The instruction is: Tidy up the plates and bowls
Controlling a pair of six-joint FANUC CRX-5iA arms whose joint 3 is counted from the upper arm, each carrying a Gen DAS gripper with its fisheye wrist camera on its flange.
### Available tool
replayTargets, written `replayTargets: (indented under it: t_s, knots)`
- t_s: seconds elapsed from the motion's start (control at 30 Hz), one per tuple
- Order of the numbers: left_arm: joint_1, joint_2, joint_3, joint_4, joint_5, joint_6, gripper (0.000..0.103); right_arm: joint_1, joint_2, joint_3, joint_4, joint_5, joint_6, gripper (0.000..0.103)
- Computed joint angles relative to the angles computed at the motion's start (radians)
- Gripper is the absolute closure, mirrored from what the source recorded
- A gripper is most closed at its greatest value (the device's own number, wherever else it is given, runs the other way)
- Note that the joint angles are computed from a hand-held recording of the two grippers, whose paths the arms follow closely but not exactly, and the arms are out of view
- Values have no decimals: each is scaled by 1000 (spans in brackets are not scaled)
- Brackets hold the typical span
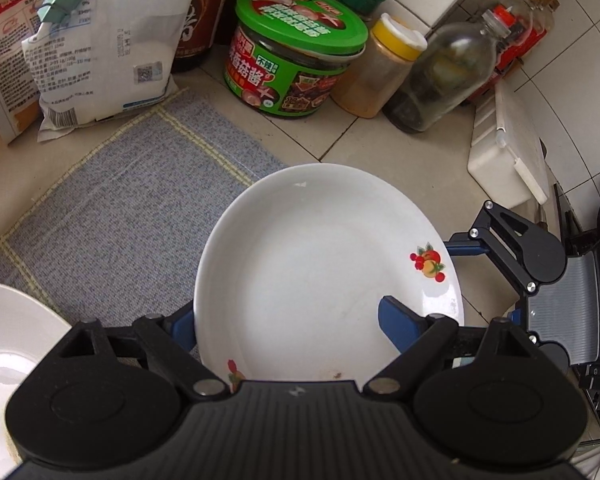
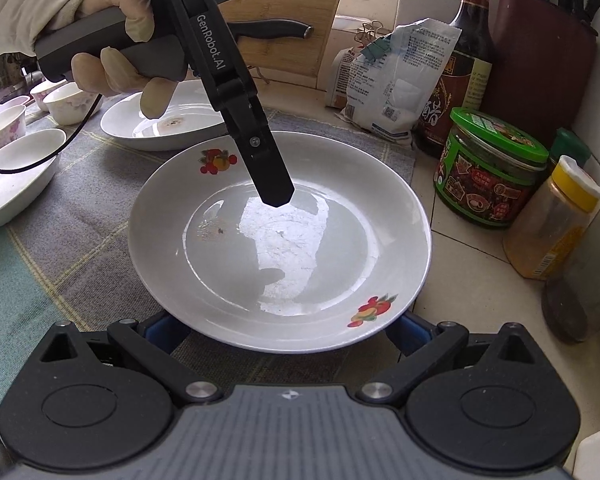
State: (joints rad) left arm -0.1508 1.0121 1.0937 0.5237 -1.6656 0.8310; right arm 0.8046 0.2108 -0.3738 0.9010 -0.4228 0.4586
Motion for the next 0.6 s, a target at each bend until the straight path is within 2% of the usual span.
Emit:
replayTargets:
  t_s: [0.6]
  knots:
    - [-8,6,-6,6,31,-13,13,0,6,6,22,-28,-22,0]
